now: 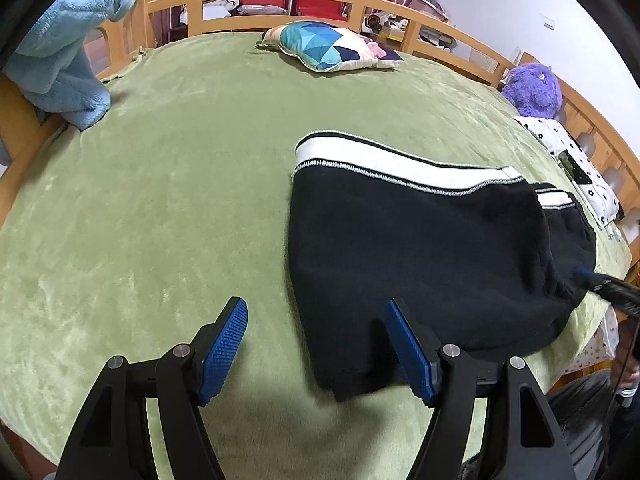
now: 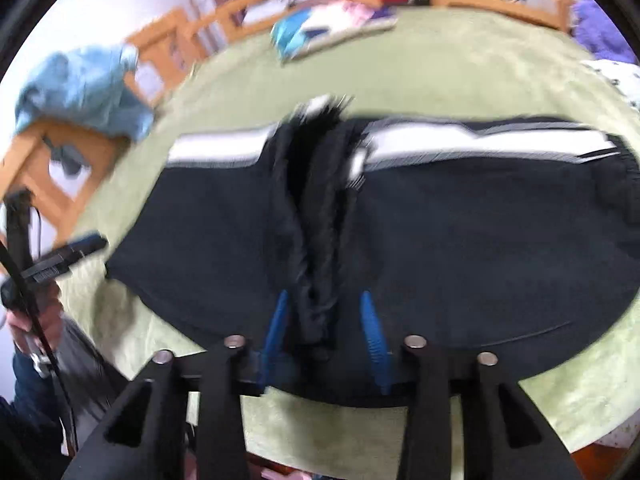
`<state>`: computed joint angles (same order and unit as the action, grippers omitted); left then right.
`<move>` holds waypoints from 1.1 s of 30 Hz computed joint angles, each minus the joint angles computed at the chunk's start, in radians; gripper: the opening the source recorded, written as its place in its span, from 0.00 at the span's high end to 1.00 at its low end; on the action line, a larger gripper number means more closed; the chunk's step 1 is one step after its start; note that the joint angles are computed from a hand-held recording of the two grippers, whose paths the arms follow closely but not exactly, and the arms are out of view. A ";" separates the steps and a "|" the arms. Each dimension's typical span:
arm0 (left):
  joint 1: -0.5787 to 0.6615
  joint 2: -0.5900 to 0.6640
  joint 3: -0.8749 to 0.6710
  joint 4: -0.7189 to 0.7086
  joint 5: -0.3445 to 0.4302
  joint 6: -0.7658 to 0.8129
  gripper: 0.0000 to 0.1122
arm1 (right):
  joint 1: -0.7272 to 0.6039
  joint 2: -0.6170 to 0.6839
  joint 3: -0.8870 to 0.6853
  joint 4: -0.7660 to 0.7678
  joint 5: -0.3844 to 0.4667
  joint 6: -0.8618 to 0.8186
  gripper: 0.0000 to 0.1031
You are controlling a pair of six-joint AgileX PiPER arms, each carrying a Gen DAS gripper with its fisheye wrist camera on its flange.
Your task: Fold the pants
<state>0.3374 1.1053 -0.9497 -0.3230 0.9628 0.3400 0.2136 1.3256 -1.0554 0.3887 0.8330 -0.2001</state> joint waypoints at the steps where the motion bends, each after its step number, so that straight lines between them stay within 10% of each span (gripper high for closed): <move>1: -0.013 0.017 -0.008 0.005 -0.008 -0.016 0.38 | -0.041 -0.024 -0.002 -0.019 -0.001 0.002 0.54; 9: -0.110 0.145 -0.051 0.077 -0.074 -0.163 0.38 | -0.392 0.021 -0.046 -0.106 0.010 0.014 0.47; 23: -0.116 0.365 -0.075 -0.088 -0.136 -0.055 0.39 | -0.709 0.381 -0.113 0.340 0.006 -0.325 0.29; 28: -0.102 0.380 -0.106 -0.128 -0.108 -0.009 0.75 | -0.697 0.497 -0.173 0.516 -0.014 -0.410 0.29; 29: -0.080 0.375 -0.109 -0.161 -0.089 0.032 0.87 | -0.681 0.497 -0.182 0.500 -0.036 -0.378 0.31; 31: -0.049 0.357 -0.119 -0.220 -0.051 0.092 0.91 | -0.642 0.487 -0.197 0.427 -0.066 -0.307 0.80; 33: -0.043 0.319 -0.117 -0.227 -0.049 0.092 0.92 | -0.630 0.439 -0.173 0.448 -0.085 -0.309 0.84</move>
<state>0.2945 1.4245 -1.0664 -0.5500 0.9138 0.4320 -0.4164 1.7650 -1.2282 0.8369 0.7477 -0.5088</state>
